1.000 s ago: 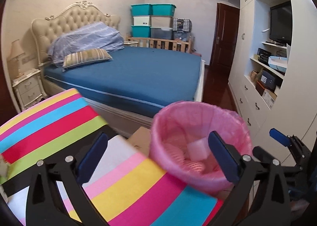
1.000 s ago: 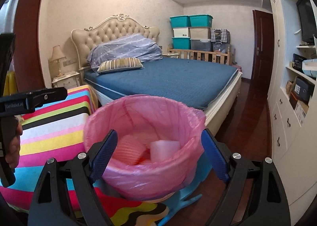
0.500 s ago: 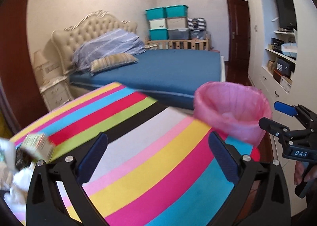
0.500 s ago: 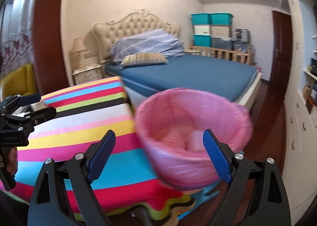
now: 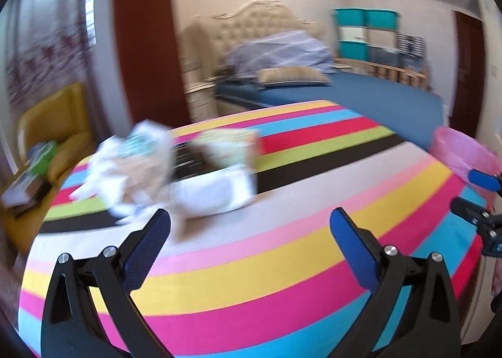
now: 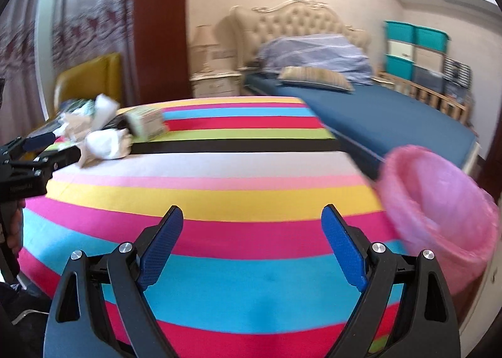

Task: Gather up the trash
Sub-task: 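Move both grippers back toward the remaining trash on the table, then grasp the crumpled white tissue with the left gripper while the right gripper grasps the white paper cup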

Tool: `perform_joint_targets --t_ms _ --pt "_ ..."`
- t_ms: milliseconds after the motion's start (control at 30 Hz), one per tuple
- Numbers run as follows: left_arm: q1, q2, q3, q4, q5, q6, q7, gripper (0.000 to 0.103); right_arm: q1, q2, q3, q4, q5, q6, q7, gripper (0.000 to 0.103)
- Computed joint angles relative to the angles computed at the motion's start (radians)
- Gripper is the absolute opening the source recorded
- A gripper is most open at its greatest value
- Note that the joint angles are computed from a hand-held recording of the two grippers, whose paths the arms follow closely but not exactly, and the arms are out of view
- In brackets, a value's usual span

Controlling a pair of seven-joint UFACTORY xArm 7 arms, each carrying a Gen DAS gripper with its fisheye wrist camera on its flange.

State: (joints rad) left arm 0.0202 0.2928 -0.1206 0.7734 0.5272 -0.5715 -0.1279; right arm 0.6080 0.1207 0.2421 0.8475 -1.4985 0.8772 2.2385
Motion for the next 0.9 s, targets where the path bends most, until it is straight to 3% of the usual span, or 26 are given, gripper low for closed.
perform_joint_targets --t_ms 133,233,367,433,633,733,767,833,900 --pt "0.063 0.023 0.027 0.034 -0.005 0.02 -0.035 0.098 0.003 0.082 -0.014 0.114 -0.034 -0.045 -0.071 0.085" --pt "0.12 0.045 0.005 0.081 0.036 0.065 -0.091 0.098 0.011 0.15 -0.034 0.205 -0.031 -0.088 -0.133 0.085" --pt "0.235 0.094 -0.095 0.182 0.158 0.189 -0.2 0.098 0.021 0.215 -0.072 0.297 -0.028 -0.146 -0.199 0.085" --pt "0.339 0.137 -0.209 0.247 0.236 0.269 -0.243 0.098 0.025 0.248 -0.09 0.347 -0.011 -0.165 -0.261 0.085" --pt "0.402 0.236 -0.356 0.381 0.199 0.442 -0.159 0.097 0.015 0.331 -0.149 0.473 0.054 -0.266 -0.426 0.085" --pt "0.445 0.3 -0.445 0.45 0.154 0.554 -0.084 0.082 0.01 0.381 -0.175 0.54 0.112 -0.325 -0.529 0.085" --pt "0.485 0.337 -0.507 0.479 0.134 0.607 -0.032 0.077 0.009 0.398 -0.181 0.564 0.134 -0.343 -0.566 0.085" --pt "0.506 0.366 -0.544 0.501 0.109 0.647 0.025 0.047 -0.006 0.445 -0.185 0.625 0.192 -0.398 -0.667 0.085" --pt "0.581 0.41 -0.636 0.506 0.064 0.68 0.122 0.042 -0.026 0.495 -0.176 0.686 0.264 -0.449 -0.783 0.085"
